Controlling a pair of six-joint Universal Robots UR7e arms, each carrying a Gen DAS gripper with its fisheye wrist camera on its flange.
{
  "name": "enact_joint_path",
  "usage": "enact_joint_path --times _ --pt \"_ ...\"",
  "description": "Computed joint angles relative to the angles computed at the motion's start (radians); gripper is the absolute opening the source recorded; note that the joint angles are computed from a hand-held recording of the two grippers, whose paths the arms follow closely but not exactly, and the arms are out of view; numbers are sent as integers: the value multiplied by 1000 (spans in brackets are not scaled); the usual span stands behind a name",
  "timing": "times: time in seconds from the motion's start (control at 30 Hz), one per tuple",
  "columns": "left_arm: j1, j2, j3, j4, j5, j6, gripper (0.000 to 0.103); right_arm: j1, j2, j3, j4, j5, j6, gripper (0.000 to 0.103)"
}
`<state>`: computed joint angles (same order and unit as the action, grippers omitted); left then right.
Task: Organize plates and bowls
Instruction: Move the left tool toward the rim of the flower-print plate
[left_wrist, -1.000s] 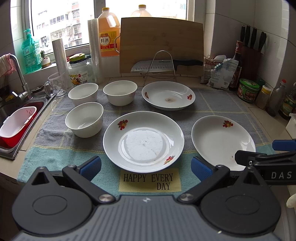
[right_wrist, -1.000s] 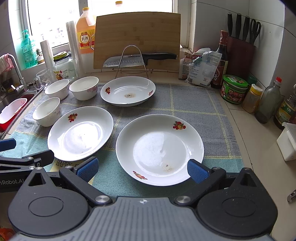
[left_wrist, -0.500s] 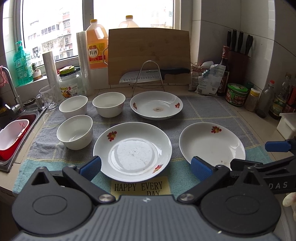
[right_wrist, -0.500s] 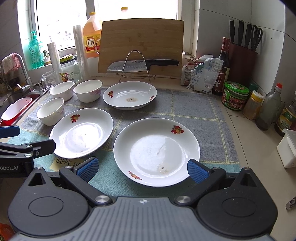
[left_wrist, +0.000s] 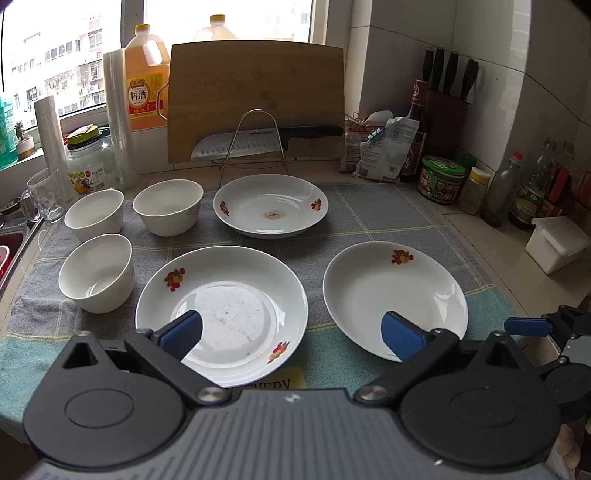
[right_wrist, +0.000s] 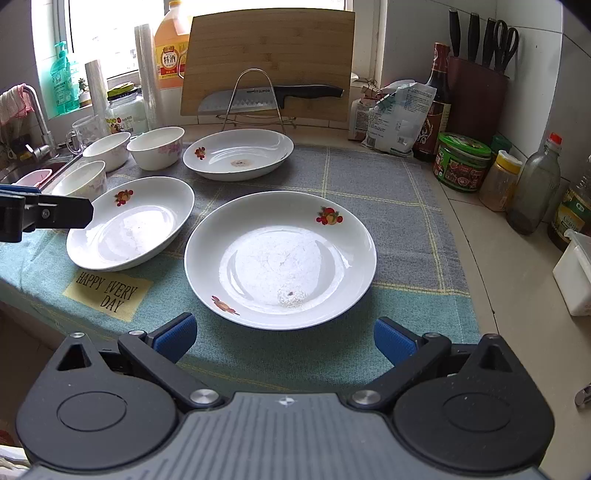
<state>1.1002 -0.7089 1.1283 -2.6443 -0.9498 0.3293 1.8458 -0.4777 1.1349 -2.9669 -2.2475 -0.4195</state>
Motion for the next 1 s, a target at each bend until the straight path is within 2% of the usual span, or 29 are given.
enact_joint_path --times 0.27,0.43,0.53,0.63,1.0 --pt "20 73 -125 82 -43 77 102 -26 41 -47 27 20 -19 103" --pt "44 108 -214 163 -113 47 102 -39 81 -98 51 3 -11 103" --pt "47 142 -276 205 -96 60 102 -44 112 -134 55 -22 -12 103" --pt "55 172 -338 260 -110 65 102 -49 126 -151 74 -20 -10 103" --pt "69 308 -602 476 -178 121 102 -63 143 -157 -3 30 -80 103"
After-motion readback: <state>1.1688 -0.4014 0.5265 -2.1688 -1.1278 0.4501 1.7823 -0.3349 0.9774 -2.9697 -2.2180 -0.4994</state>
